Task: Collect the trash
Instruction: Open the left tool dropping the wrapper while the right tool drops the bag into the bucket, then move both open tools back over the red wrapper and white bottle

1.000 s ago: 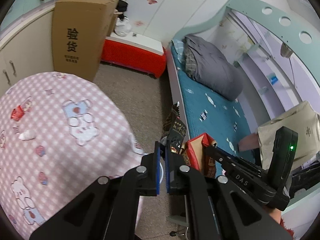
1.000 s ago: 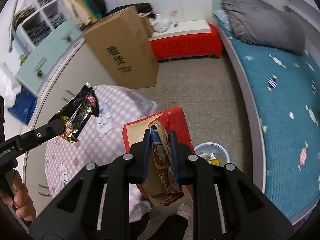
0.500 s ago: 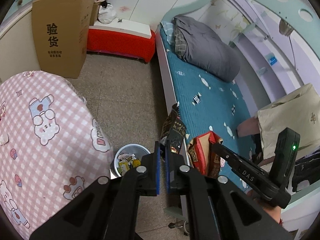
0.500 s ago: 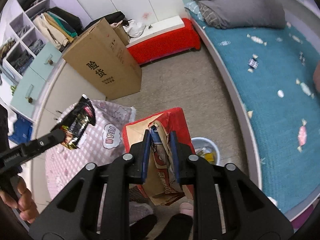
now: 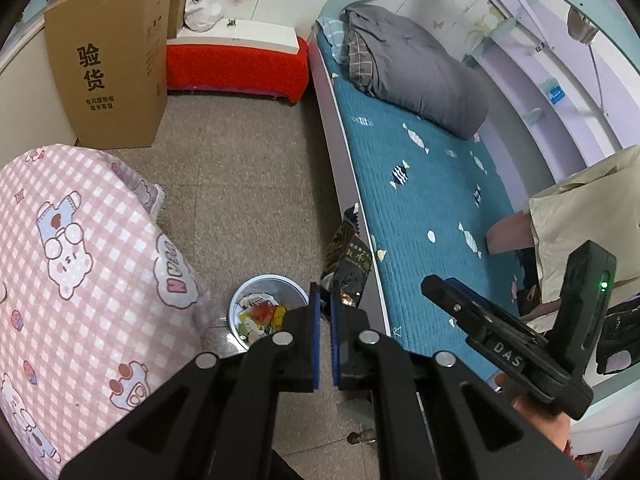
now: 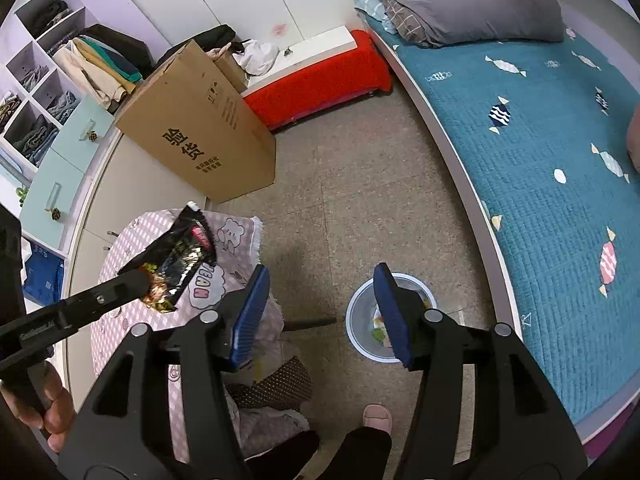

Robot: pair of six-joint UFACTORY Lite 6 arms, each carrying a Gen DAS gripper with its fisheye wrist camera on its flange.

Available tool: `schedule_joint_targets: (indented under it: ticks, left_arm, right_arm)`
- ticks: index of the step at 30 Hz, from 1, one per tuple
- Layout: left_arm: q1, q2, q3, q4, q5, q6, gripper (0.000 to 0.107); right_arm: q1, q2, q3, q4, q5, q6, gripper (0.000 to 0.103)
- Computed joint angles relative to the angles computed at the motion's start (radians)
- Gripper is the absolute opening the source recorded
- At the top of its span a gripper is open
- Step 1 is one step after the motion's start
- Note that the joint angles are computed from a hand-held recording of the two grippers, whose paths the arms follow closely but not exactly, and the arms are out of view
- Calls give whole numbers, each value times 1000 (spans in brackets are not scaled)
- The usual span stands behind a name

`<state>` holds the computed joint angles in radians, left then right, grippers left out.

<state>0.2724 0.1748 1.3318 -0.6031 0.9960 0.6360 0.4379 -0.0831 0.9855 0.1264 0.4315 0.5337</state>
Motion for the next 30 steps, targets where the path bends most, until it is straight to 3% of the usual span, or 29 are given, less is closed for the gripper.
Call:
schedule_joint_targets:
  ticks: [12,18,19,20,22,30]
  left_arm:
    - [-124,49,38,21,-30,-70,4]
    - [-162,74,80,3,-1,-74,7]
    - [-166,82,93,-2,9,-80,14]
    - [-169,87,101,0,12,-89,36]
    - [-173,58,82,15,-33,-120,61]
    - [-86,-11,34,-11,-17,-89,61]
  right_arm:
    - [-53,-70,-25,-3,15,-16,57]
    - [-48,-127,-37,-105,25,96,60]
    - [-46,-134,-37,-127,31,118,60]
    - [-43,-131,-33,-140,35,134,60]
    - [-33,-136,-33,-174,46,176,60]
    - [51,-103,8,-229,73,251,60]
